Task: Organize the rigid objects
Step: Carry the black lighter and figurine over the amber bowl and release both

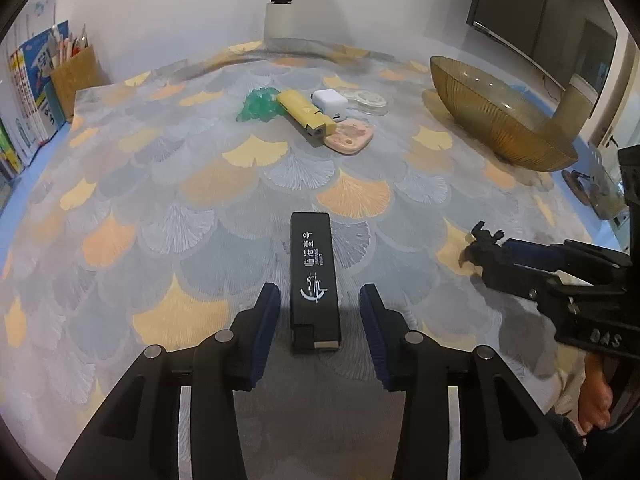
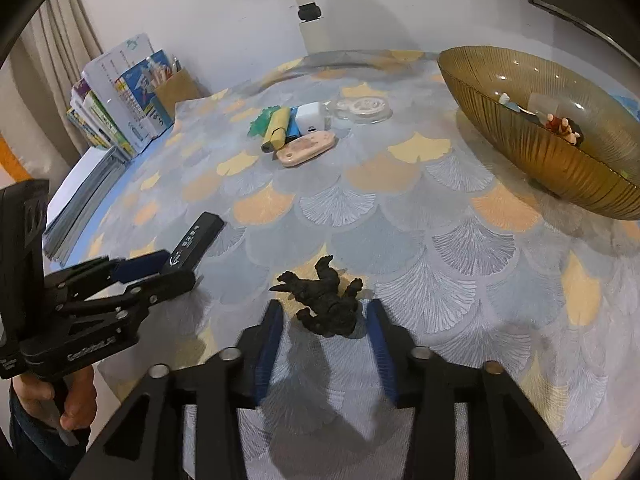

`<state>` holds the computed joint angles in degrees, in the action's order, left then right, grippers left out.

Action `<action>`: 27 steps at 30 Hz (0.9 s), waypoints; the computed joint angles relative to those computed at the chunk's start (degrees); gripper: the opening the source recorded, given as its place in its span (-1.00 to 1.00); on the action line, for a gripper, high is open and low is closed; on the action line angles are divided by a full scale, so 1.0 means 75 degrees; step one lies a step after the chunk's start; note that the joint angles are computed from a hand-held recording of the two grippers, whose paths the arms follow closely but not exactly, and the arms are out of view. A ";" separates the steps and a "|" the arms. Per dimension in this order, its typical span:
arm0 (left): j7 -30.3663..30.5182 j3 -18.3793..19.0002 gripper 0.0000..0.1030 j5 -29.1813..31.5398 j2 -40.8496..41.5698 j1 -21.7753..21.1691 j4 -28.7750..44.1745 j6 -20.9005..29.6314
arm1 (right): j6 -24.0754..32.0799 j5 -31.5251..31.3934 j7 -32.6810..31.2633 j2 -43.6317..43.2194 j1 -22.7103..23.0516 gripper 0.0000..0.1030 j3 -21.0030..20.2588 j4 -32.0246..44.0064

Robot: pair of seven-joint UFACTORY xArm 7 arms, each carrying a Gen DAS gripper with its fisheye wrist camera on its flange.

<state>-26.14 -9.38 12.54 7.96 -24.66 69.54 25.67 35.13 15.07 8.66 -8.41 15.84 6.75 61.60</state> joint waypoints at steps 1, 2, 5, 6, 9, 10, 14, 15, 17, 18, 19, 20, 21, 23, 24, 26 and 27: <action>-0.0092 0.0023 -0.24 0.0107 0.0012 -0.0028 0.0007 -0.0011 | -0.0044 -0.0093 0.0075 -0.0015 -0.0005 -0.04 0.0034 -0.0027; -0.0194 0.0048 -0.24 0.0223 0.0042 -0.0056 0.0041 -0.0010 | -0.0058 -0.0190 0.0148 -0.0005 -0.0009 -0.04 0.0060 -0.0017; -0.0485 0.0119 -0.25 0.0516 0.0180 -0.0128 0.0198 0.0002 | 0.0010 -0.0981 0.0660 0.0139 -0.0069 -0.04 0.0228 0.0166; -0.0535 0.0131 -0.25 0.0569 0.0207 -0.0140 0.0228 -0.0001 | 0.0053 -0.1363 0.0910 0.0223 -0.0086 -0.04 0.0303 0.0260; -0.0853 0.0244 -0.57 0.1079 0.0309 -0.0269 0.0355 0.0068 | 0.0126 -0.2564 0.1645 0.0372 -0.0079 -0.32 0.0481 0.0402; -0.0928 0.0269 -0.59 0.1255 0.0331 -0.0315 0.0410 0.0160 | 0.0131 -0.2939 0.1791 0.0384 -0.0056 -0.33 0.0522 0.0406; -0.0612 0.0139 -0.59 0.0933 0.0317 -0.0214 0.0460 0.0155 | -0.0007 -0.2650 0.1598 0.0285 0.0049 -0.34 0.0356 0.0296; -0.0547 0.0119 -0.59 0.0852 0.0321 -0.0200 0.0488 0.0124 | -0.0025 -0.2586 0.1602 0.0241 0.0026 -0.34 0.0314 0.0289; -0.0295 0.0050 -0.59 0.0656 0.0326 -0.0186 0.0657 0.0036 | -0.0076 -0.2672 0.1771 0.0091 -0.0074 -0.34 0.0266 0.0284; -0.0267 0.0056 -0.59 0.0696 0.0339 -0.0226 0.0778 0.0009 | -0.0138 -0.2693 0.1838 0.0002 -0.0129 -0.34 0.0240 0.0273; -0.0274 0.0070 -0.59 0.0747 0.0370 -0.0270 0.0895 -0.0010 | -0.0248 -0.2636 0.1832 -0.0133 -0.0198 -0.34 0.0168 0.0245; -0.0236 0.0067 -0.59 0.0782 0.0422 -0.0312 0.1096 -0.0076 | -0.0307 -0.2614 0.1837 -0.0202 -0.0263 -0.34 0.0130 0.0260; -0.0167 0.0059 -0.59 0.0772 0.0480 -0.0340 0.1266 -0.0145 | -0.0380 -0.2643 0.1890 -0.0342 -0.0388 -0.34 0.0059 0.0260; 0.0057 0.0010 -0.59 0.0673 0.0682 -0.0407 0.1750 -0.0279 | -0.0435 -0.2802 0.2057 -0.0525 -0.0612 -0.34 0.0019 0.0275; 0.0220 -0.0031 -0.59 0.0561 0.0838 -0.0440 0.2060 -0.0321 | -0.0459 -0.2740 0.2063 -0.0613 -0.0824 -0.34 0.0026 0.0294; 0.0537 -0.0086 -0.59 0.0330 0.1200 -0.0532 0.2704 -0.0286 | -0.0542 -0.1657 0.1552 -0.0795 -0.0612 -0.34 -0.0637 0.0226; 0.0615 -0.0045 -0.59 0.0311 0.1376 -0.0627 0.3016 -0.0221 | -0.0606 -0.1164 0.1373 -0.0927 -0.0692 -0.34 -0.0743 0.0105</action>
